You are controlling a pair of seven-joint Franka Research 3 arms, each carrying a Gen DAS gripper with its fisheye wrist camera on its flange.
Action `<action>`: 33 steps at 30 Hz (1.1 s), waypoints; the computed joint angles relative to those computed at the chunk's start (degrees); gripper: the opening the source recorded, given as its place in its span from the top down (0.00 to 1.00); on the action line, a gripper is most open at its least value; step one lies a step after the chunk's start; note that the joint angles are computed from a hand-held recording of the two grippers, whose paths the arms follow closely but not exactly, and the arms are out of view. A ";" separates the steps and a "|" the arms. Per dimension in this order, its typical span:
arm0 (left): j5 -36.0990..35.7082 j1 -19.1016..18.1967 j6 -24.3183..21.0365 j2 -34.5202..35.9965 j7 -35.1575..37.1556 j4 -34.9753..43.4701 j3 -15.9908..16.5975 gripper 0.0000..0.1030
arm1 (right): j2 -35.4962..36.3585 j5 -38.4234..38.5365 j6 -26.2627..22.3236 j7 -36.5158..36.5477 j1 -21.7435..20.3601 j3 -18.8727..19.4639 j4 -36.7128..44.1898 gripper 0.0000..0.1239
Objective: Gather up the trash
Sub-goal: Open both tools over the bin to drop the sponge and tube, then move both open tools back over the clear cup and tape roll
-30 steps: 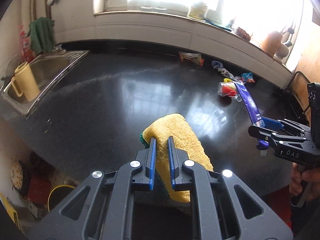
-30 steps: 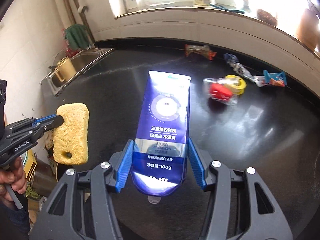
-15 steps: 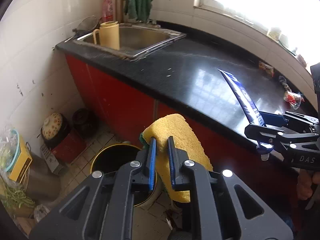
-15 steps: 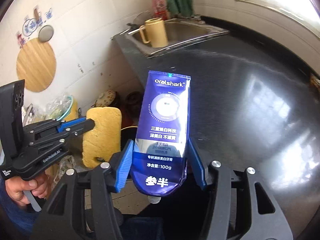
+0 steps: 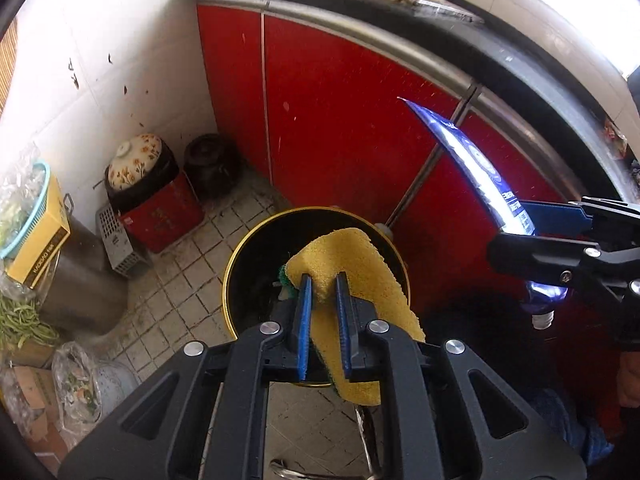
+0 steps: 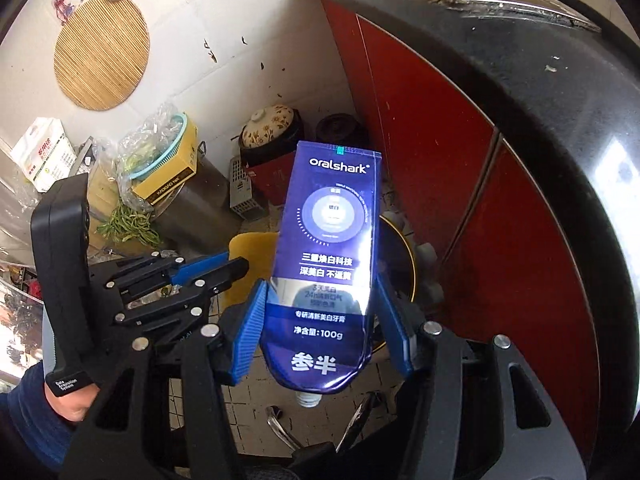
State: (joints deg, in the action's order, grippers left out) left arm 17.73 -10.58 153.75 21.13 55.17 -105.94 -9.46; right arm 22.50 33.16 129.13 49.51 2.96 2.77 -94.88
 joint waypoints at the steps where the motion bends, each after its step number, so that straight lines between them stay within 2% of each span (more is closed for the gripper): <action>1: -0.18 0.26 0.92 0.43 0.35 -0.20 -0.09 0.89 | 0.62 -0.73 0.17 0.68 0.51 -0.06 0.46 0.57; 7: -0.49 0.80 1.56 2.65 1.79 0.36 0.15 0.88 | 4.32 -3.88 -0.40 4.36 1.97 -0.04 4.34 0.57; 10: -0.08 0.48 1.80 3.71 1.41 0.87 0.65 0.84 | 6.41 -4.91 -1.01 5.81 2.32 0.18 6.50 0.56; 11: 0.59 -0.06 1.46 3.94 0.65 1.16 1.17 0.72 | 7.42 -5.41 -1.57 6.76 2.50 0.15 7.69 0.54; 12: 0.66 0.00 1.27 4.17 0.82 1.26 1.06 0.52 | 8.25 -5.56 -2.10 7.08 2.45 0.34 8.71 0.47; 14: 3.79 -1.78 1.00 4.36 -1.59 1.33 3.07 0.35 | 8.98 -6.14 -1.19 7.39 2.72 0.47 9.20 0.41; 17: 5.49 -1.92 0.91 3.99 -3.63 0.67 3.46 0.26 | 8.40 -6.21 -0.84 7.21 2.29 0.69 8.52 0.40; 21: 7.18 -2.14 0.40 2.12 -5.28 -0.08 3.42 0.22 | 2.98 -5.22 1.70 4.41 0.98 0.50 3.09 0.39; 23: 11.74 -4.37 -0.52 0.18 -8.55 0.07 4.84 0.17 | -1.66 -3.46 3.31 2.09 -0.25 0.18 -1.01 0.37; 26: 16.26 -5.98 -0.71 -2.08 -11.02 1.30 4.17 0.13 | -9.13 1.61 5.41 -1.67 -2.73 -0.98 -6.51 0.32; 28: 16.96 -6.34 0.13 -2.48 -9.99 3.40 2.55 0.12 | -13.90 3.08 7.83 -2.15 -3.95 -3.08 -10.13 0.31; 30: 16.13 -6.81 1.22 -1.45 -5.70 7.36 0.13 0.09 | -18.19 5.38 10.19 -2.59 -5.87 -5.57 -13.44 0.30; 33: 14.97 -9.95 0.52 3.79 2.18 17.94 -2.56 0.07 | -21.69 6.48 12.21 -0.96 -8.82 -9.26 -16.26 0.28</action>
State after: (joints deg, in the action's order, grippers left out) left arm 32.70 -20.53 154.28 24.92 57.34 -88.00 -12.02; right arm 0.81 39.64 141.34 48.55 -5.85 -6.49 -111.14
